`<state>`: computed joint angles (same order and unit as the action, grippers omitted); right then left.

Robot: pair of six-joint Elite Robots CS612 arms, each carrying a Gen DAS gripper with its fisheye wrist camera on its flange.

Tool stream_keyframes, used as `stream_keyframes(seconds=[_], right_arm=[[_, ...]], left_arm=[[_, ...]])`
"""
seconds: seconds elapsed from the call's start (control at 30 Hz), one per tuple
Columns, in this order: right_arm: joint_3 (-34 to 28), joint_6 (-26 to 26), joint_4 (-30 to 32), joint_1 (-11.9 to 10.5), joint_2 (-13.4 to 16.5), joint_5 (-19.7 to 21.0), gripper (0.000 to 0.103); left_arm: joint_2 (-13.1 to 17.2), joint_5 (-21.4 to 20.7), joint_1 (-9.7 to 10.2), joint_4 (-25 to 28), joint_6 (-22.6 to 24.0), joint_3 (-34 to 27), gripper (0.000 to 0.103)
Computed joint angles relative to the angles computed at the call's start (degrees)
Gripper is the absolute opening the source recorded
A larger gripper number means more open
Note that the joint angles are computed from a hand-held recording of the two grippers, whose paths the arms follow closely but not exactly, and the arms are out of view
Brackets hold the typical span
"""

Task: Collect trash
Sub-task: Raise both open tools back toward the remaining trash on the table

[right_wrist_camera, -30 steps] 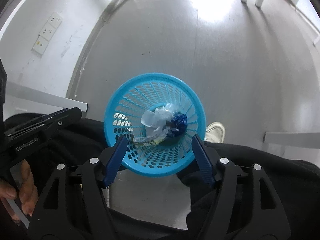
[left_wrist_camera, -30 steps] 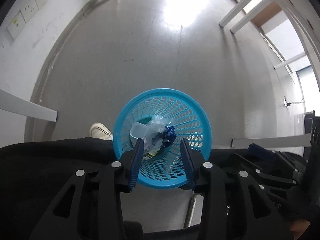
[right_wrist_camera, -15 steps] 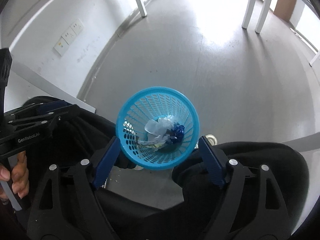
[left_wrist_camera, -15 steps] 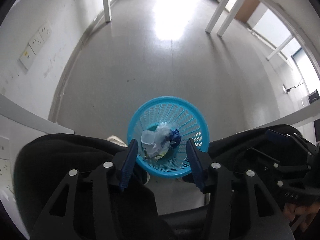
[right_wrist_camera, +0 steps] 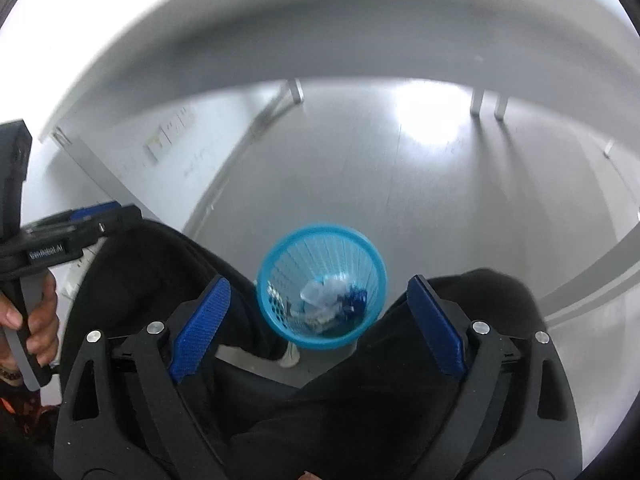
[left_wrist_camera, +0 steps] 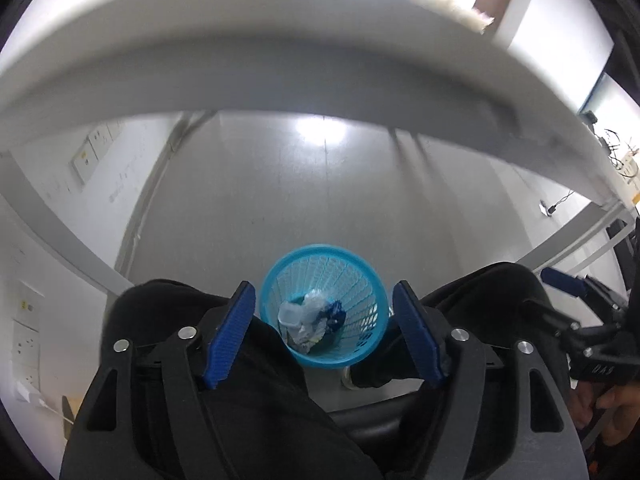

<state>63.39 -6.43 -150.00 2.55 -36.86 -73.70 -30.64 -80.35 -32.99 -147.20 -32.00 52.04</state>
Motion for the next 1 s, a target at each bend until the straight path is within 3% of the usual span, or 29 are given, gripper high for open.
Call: stream_keyframes(seconds=[0.2,0.33,0.47,0.7,1.0], right_arm=[[3.34,0.5,-7.54,-0.13,-3.02,2.23,0.094],[3.94,-0.35,-10.38,0.06,-4.37,1.42,0.094],[3.36,0.54,-12.62,-0.02,-5.0,2.09,0.094],[-0.78,1.33,-14.19,0.19,-3.97,0.64,0.094],[-11.78,2.09,-10.15,0.39,1.2,-1.49,0.094]], left_arm=[[-3.84,2.53,-0.86,-8.54,2.48,5.76,0.087],[-6.29,9.05,-2.0,-14.59,4.82,8.77,0.097],[-7.32,9.83,-2.0,-18.45,5.98,9.22,0.097],[-6.72,10.93,-1.61,-19.35,8.03,5.7,0.097],[-4.02,9.41,-0.6,-17.31,10.83,-1.53,0.097]])
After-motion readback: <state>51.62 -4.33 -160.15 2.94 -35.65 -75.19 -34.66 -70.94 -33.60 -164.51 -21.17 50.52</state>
